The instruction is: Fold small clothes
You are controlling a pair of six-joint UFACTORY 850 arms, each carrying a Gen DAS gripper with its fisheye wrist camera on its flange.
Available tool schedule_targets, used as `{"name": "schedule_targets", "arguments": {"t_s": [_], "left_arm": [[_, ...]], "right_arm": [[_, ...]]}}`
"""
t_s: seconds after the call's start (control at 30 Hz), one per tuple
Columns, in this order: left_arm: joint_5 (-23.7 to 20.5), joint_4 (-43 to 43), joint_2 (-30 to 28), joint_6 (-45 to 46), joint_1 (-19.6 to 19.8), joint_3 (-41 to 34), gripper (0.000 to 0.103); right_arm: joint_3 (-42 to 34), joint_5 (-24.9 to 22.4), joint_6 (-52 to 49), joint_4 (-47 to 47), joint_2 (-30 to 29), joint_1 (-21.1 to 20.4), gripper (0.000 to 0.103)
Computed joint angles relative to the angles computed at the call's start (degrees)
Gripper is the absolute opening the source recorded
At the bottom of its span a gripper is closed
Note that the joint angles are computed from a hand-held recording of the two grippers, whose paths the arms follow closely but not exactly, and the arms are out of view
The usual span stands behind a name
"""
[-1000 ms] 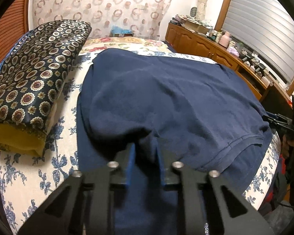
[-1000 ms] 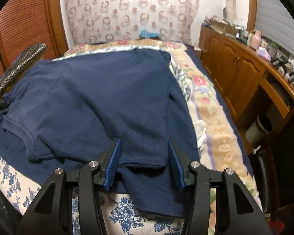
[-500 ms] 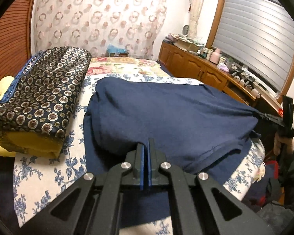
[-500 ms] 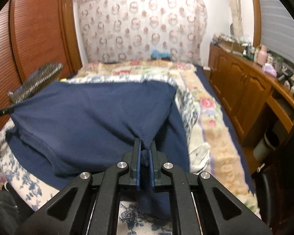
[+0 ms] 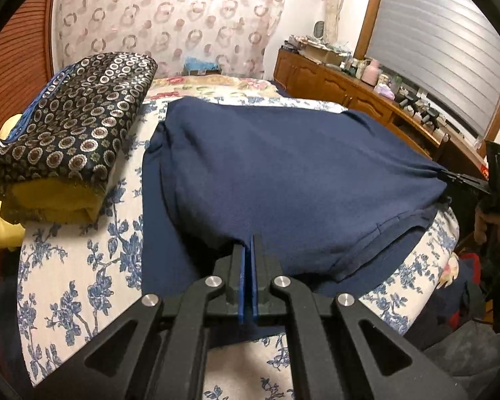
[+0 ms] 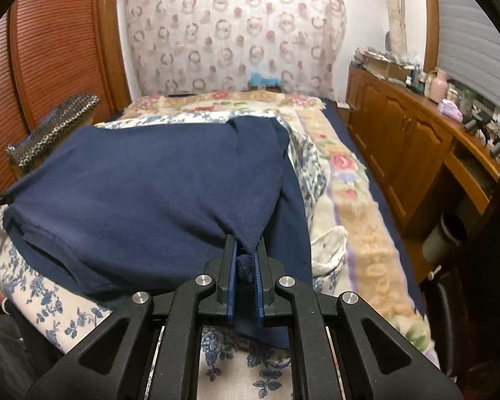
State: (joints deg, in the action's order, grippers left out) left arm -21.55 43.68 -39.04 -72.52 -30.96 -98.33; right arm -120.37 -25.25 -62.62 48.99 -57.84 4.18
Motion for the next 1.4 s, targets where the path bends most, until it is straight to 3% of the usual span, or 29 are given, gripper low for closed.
{"name": "schedule_targets", "arguments": {"t_s": [0.07, 0.13, 0.37, 0.43, 0.5, 0.57, 0.77, 0.83, 1.17, 1.4], "left_arm": [[-1.3, 0.3, -0.4, 0.3, -0.4, -0.8, 0.003], [-1.8, 0.1, -0.7, 0.6, -0.5, -1.2, 0.004], [-2.7, 4.9, 0.0, -4.8, -0.8, -0.1, 0.012], [-2.9, 5.7, 0.3, -5.4, -0.8, 0.2, 0.023], [-3.6, 6.1, 0.3, -5.5, -0.8, 0.2, 0.028], [-4.3, 6.4, 0.3, -5.5, -0.9, 0.2, 0.036], [-5.2, 5.1, 0.1, -4.8, -0.5, 0.2, 0.047], [-5.1, 4.7, 0.0, -4.9, -0.3, 0.2, 0.055], [-5.2, 2.6, -0.1, -5.5, 0.5, 1.3, 0.056], [-3.1, 5.1, 1.3, -10.0, 1.0, 3.6, 0.056]], "right_arm": [[0.2, 0.4, 0.8, -1.0, 0.1, 0.1, 0.011], [0.6, 1.5, 1.6, -2.0, 0.4, 0.3, 0.022], [2.5, 4.2, 0.6, -0.9, 1.9, 0.8, 0.035], [3.3, 5.0, -1.0, 0.3, 2.6, 1.0, 0.046], [4.1, 5.3, -3.2, 2.1, 3.1, 1.3, 0.048], [4.4, 5.2, -4.5, 2.9, 3.4, 1.7, 0.049], [3.8, 2.6, -6.1, 3.2, 2.9, 3.2, 0.05], [3.1, 1.7, -5.9, 2.5, 2.2, 4.0, 0.05], [-2.4, -2.6, -0.8, -4.4, -2.7, 7.7, 0.05], [-1.7, -1.7, -0.5, -5.8, -3.1, 9.0, 0.055]]}}
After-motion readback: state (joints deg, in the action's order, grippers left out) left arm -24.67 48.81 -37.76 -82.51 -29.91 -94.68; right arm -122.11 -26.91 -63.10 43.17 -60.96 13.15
